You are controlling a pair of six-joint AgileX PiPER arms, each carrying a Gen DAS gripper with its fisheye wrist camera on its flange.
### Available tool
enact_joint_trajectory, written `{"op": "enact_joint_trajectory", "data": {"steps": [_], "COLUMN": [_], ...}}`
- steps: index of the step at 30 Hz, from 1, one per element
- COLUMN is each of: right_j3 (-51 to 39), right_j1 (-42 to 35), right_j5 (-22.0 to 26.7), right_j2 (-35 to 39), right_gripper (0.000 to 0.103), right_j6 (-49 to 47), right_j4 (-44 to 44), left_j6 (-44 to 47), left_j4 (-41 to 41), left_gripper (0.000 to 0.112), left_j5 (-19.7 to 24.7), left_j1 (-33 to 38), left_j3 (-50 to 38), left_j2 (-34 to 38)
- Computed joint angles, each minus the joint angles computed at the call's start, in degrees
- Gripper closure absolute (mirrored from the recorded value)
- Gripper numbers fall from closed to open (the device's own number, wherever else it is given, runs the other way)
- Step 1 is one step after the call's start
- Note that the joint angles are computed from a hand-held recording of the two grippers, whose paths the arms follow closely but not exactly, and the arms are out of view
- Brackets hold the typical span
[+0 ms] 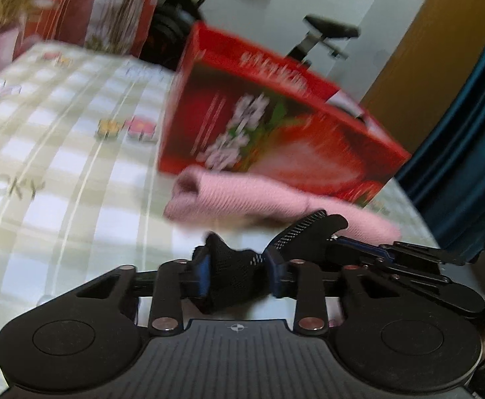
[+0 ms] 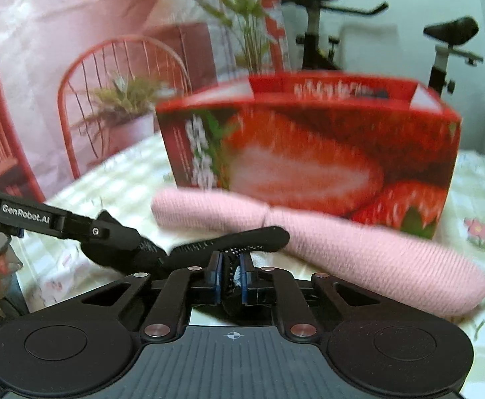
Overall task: Organize soft objects
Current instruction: 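Lift the black glove with the left tool and drop it into the box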
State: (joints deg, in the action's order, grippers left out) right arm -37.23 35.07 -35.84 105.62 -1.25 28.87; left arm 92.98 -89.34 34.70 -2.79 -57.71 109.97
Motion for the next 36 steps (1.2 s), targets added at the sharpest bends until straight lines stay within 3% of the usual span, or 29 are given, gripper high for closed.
{"op": "enact_joint_trajectory", "data": {"steps": [4,9,18,26,34,36], "right_j3": [1.78,1.96,-6.22,-20.74,-35.79,-39.36], "right_j1": [0.33,-0.96,-7.3,-13.74,-15.67,-16.28], "right_j5": [-3.01,-4.03,1.52,9.71,12.68,13.19], "right_j2": [-4.29,-9.35,-12.4,-3.96,5.59,7.74], "right_gripper": [0.094,0.094,0.094,0.094,0.094,0.093], "right_j6": [-1.52,-4.92,-14.33,-22.79,-48.45,-57.15], "right_j4": [1.18,2.36,3.28,11.15,33.78,43.32], "left_j6": [4.85,3.22,-6.2,-30.04,-49.16,-52.97], "left_j4": [-4.46,-4.98,-0.88,20.19,38.26,42.83], "left_gripper": [0.081,0.085,0.085,0.085,0.085,0.068], "left_j5": [3.45,4.06,-0.1,-5.93,-6.28,-6.4], "left_j1": [1.18,0.67,-4.73,-9.56,-12.05,-12.65], "left_j3": [1.02,-1.66,-18.72,-39.39,-56.7,-59.05], "left_j2": [-3.3,-5.53,-0.84,11.13,19.84,21.01]}}
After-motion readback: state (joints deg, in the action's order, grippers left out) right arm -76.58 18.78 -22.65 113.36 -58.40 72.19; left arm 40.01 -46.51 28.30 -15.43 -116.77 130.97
